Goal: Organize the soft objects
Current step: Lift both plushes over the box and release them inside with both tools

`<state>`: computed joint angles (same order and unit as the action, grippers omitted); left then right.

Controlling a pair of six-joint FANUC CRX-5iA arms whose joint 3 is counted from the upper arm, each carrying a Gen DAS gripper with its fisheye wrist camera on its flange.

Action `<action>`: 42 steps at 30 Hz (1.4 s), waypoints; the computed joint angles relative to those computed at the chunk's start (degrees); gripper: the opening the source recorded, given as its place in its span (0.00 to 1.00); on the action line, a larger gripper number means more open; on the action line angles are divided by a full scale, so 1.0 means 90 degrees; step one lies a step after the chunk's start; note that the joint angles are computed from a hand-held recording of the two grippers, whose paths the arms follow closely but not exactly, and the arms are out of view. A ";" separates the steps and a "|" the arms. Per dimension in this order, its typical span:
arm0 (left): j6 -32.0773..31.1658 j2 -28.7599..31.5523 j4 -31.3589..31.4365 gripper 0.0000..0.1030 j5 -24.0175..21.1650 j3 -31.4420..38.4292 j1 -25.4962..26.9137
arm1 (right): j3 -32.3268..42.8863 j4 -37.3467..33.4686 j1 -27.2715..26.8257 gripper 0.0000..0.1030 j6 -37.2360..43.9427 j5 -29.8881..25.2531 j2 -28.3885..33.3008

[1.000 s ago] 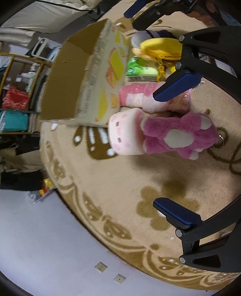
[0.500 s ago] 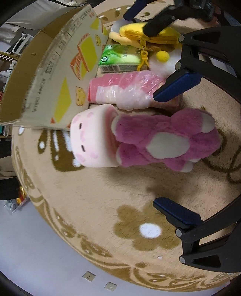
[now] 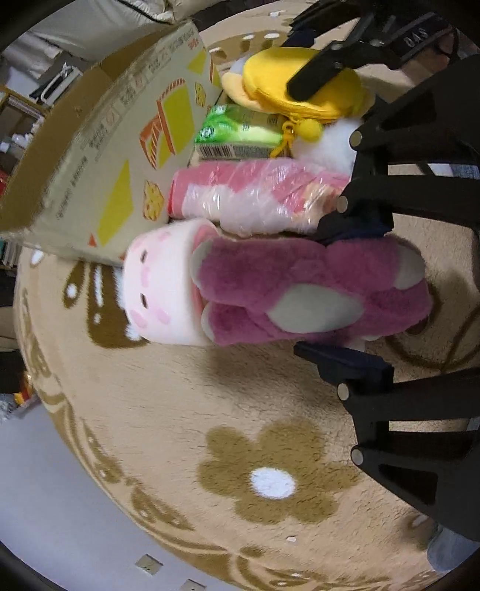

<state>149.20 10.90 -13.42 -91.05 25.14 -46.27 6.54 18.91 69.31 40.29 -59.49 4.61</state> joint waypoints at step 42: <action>-0.1856 0.1064 -0.4746 0.42 -0.0185 0.3613 -0.1836 | -0.0837 0.4558 -0.0373 0.50 -0.3082 0.1237 -0.0620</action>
<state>132.50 20.48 -56.13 -92.72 57.66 -62.79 -0.99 59.93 65.95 12.55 -48.36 -0.98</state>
